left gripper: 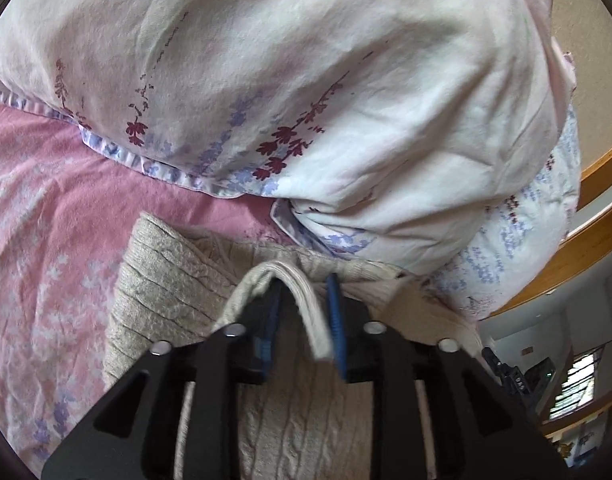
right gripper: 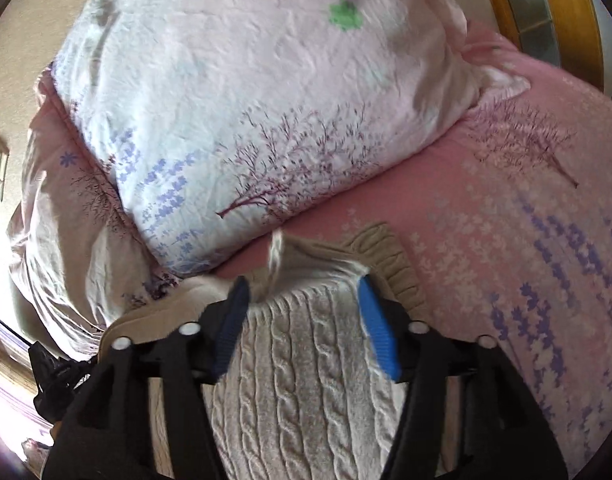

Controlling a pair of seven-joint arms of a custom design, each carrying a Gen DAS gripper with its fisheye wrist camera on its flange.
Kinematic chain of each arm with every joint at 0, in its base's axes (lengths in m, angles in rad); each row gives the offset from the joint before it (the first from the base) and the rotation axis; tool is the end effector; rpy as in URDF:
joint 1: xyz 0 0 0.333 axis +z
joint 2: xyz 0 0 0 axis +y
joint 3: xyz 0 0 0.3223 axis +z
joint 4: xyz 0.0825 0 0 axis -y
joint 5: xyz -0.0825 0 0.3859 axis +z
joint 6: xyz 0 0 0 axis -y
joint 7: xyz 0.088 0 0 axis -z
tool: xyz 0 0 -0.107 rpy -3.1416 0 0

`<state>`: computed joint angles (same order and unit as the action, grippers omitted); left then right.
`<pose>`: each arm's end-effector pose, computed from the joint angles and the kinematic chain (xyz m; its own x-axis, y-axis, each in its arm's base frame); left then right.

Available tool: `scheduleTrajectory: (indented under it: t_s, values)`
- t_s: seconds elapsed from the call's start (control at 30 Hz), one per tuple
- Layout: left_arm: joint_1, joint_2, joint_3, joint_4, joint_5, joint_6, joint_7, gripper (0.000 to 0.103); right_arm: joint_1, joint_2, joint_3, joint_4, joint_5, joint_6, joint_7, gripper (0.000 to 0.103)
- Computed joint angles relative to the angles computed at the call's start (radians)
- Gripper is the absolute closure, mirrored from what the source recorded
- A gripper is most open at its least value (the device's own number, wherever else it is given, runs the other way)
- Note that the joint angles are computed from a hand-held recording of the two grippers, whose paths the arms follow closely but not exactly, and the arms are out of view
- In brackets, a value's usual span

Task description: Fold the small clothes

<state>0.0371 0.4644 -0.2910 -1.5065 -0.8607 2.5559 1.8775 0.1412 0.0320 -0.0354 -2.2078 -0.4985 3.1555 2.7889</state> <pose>0.7219 -0.1349 0.4746 -0.1100 -0.7246 0.6803 -0.8524 -0.2832 -0.4395 0.5706 0.1038 0.4739 -0.3168 -0.7905 -0.5242 -0.5296 0.6059 -0.5937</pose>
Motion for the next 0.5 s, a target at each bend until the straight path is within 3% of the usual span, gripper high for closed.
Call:
scheduleTrajectory:
  t_s: [0.07, 0.13, 0.2, 0.3, 0.5]
  values:
    - [0.023, -0.04, -0.013, -0.045, -0.045, 0.012, 0.045, 0.042, -0.009, -0.044, -0.013, -0.031, -0.115, 0.013, 0.084, 0.035]
    - [0.035, -0.1, -0.006, -0.111, -0.069, 0.031, 0.097, 0.036, -0.025, -0.099, 0.0, -0.084, -0.108, 0.008, 0.045, 0.035]
    - [0.037, -0.162, 0.013, -0.176, -0.072, 0.035, 0.144, 0.036, -0.013, -0.146, -0.008, -0.135, -0.046, 0.003, -0.046, 0.036]
    - [0.015, -0.227, 0.054, -0.254, -0.031, 0.056, 0.172, 0.037, 0.071, -0.223, -0.067, -0.219, 0.097, -0.04, -0.223, 0.05]
    - [-0.021, -0.297, 0.101, -0.361, 0.052, 0.04, 0.174, 0.047, 0.055, -0.274, -0.017, -0.282, 0.193, -0.1, -0.324, 0.059]
